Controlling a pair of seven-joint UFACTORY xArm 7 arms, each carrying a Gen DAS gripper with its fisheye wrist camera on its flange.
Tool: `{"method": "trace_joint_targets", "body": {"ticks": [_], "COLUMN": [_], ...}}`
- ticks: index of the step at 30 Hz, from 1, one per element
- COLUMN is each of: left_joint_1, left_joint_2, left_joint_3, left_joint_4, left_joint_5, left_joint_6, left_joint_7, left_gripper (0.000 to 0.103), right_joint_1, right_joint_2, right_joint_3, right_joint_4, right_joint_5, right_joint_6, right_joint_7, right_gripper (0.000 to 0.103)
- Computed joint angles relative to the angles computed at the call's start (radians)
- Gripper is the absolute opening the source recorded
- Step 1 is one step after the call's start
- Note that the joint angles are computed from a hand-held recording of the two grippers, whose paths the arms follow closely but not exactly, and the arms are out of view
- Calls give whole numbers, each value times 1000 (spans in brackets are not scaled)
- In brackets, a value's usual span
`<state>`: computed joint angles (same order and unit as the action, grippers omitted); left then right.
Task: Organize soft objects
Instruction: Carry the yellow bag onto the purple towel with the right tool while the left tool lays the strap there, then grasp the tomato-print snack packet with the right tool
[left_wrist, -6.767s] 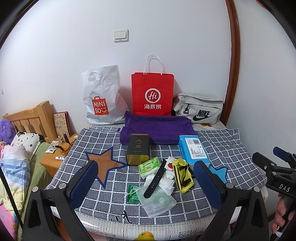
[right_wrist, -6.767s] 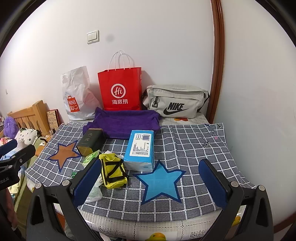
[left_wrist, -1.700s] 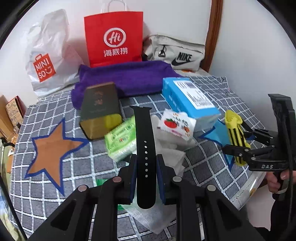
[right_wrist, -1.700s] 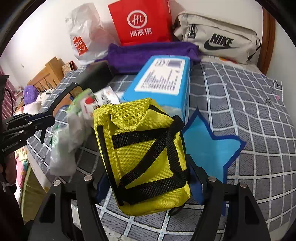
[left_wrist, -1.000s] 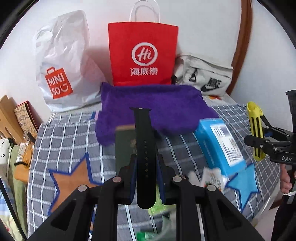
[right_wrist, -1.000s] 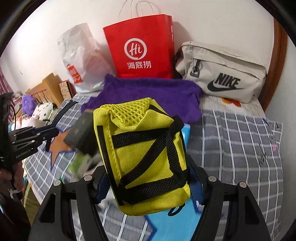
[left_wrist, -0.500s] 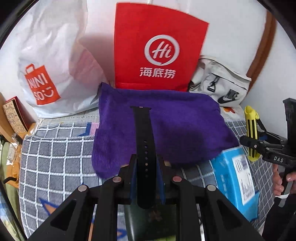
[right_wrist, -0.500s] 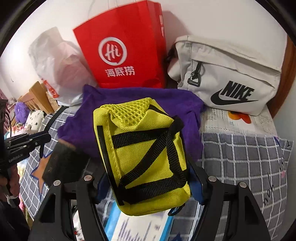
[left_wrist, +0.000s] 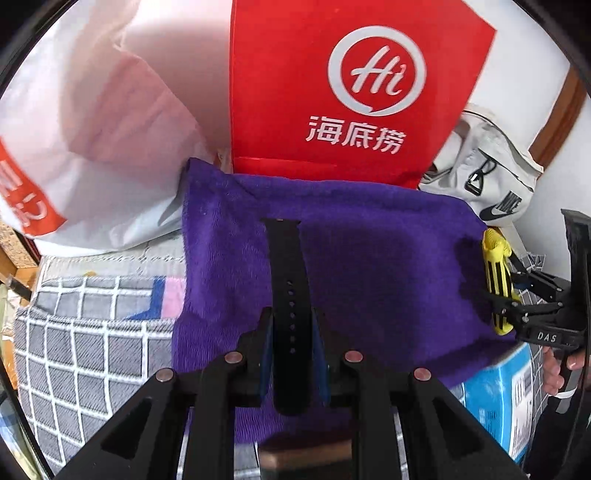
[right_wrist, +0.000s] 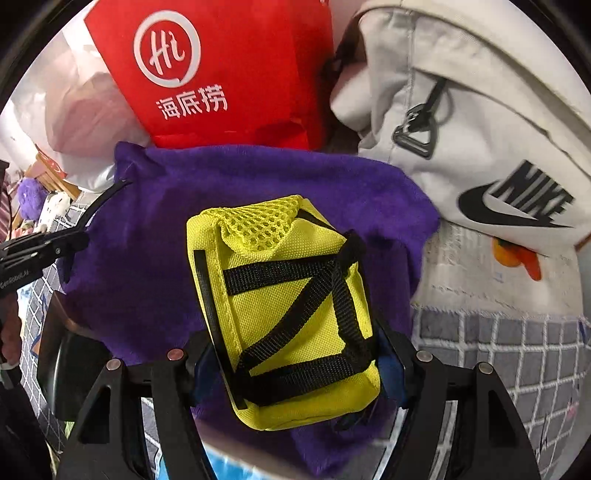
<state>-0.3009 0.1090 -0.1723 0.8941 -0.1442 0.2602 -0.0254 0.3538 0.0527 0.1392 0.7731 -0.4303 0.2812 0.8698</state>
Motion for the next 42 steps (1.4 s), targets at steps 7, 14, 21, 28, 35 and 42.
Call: {"method": "trace_joint_targets", "body": {"ticks": [7,14,21,28,35,42], "left_joint_1": [4,41,57,9,-21,-64], "left_joint_2": [99,162,117,-59,-347,-609], "left_joint_3": [12,-24,-36,29,32,43], "left_joint_4": [89,143,111,-24,-251,-440], "left_joint_5": [42,-40,-103,64,45,7], "left_joint_6": [24,62,61,33,4,70], "left_joint_7": [-35,21,62,-71,-110,-130], "left_gripper": [19,19,55,57,57,57], "right_joint_1": [-1,-6,23,45,24,50], "right_joint_2": [80,134,127,-45,-281,-371], "right_joint_3": [-8,-3,-26,-22,120,315], "right_joint_4": [66,115,130,23,-101,-123], "right_joint_5": [121,244,244,40,-42,-84], "right_joint_6": [17,54,82,73,153,271], "right_joint_7": [-151,-281,-267,-5,174,336], "right_gripper": [71,76,82,82,82,82]}}
